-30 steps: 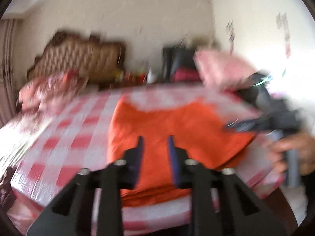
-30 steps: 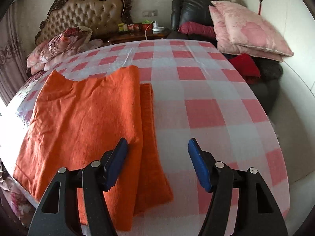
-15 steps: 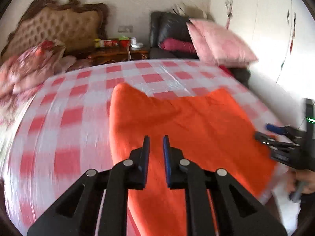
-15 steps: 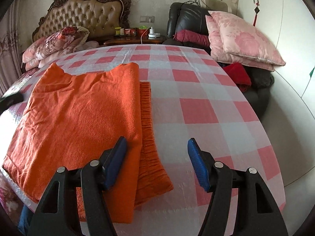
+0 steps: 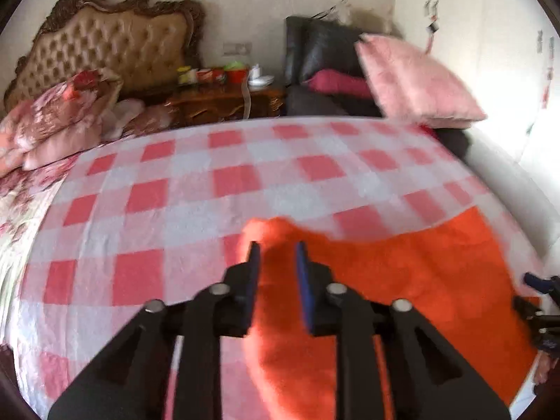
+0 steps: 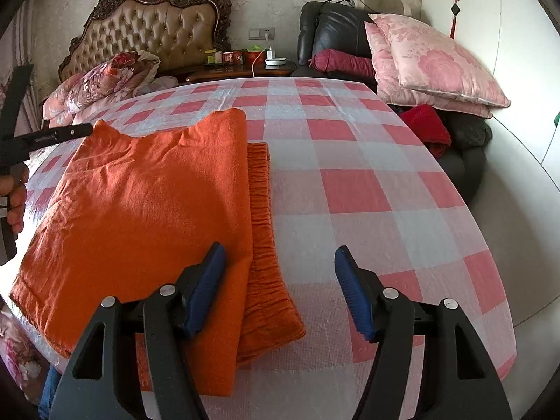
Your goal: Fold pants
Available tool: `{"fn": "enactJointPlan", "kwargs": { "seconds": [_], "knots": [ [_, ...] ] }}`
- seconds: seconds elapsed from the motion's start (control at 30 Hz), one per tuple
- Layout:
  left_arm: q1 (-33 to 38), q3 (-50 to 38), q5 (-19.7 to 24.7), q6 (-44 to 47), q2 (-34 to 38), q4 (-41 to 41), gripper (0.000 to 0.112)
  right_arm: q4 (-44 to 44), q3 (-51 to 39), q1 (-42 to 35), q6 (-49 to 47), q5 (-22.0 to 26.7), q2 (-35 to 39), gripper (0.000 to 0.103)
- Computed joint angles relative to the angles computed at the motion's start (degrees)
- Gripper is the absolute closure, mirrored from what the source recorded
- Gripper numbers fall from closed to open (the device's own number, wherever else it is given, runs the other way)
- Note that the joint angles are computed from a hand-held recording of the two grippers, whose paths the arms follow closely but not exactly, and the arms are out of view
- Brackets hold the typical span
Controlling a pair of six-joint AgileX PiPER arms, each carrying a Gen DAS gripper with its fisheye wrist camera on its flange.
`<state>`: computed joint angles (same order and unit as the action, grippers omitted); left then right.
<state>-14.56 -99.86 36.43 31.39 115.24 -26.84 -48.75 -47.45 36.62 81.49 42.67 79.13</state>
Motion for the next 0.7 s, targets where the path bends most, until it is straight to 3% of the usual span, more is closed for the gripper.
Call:
{"fn": "enactJointPlan", "kwargs": {
  "seconds": [0.07,0.17,0.27,0.37,0.53,0.63,0.7],
  "knots": [
    [-1.7,-2.2,2.6,2.5,1.5,1.0,0.087,-0.4,-0.5,0.8,0.4,1.2,0.5,0.040],
    [-4.3,-13.5,8.6,-8.8,9.1,14.1,0.086,-0.5,-1.1,1.3,0.5,2.2,1.0,0.040],
    [-4.9,-14.6,5.0,-14.7,9.2,18.4,0.084,-0.3,-1.3,1.2,-0.1,2.3,1.2,0.040],
    [-5.5,-3.8,-2.3,-12.7,0.7,13.8,0.066,-0.1,-1.1,0.7,-0.2,1.6,1.1,0.040],
    [-8.4,17.8,-4.5,-11.4,-14.1,8.3,0.062,-1.2,-0.7,1.1,1.3,1.9,1.0,0.040],
    [-12.4,31.4,-8.7,-14.8,-20.9,13.0,0.054,-1.1,-1.0,1.3,1.3,2.3,1.3,0.040],
    [-14.8,37.7,-13.8,-23.0,-22.8,23.1,0.048,-1.2,-1.2,1.4,1.2,2.7,1.4,0.040]
  ]
}}
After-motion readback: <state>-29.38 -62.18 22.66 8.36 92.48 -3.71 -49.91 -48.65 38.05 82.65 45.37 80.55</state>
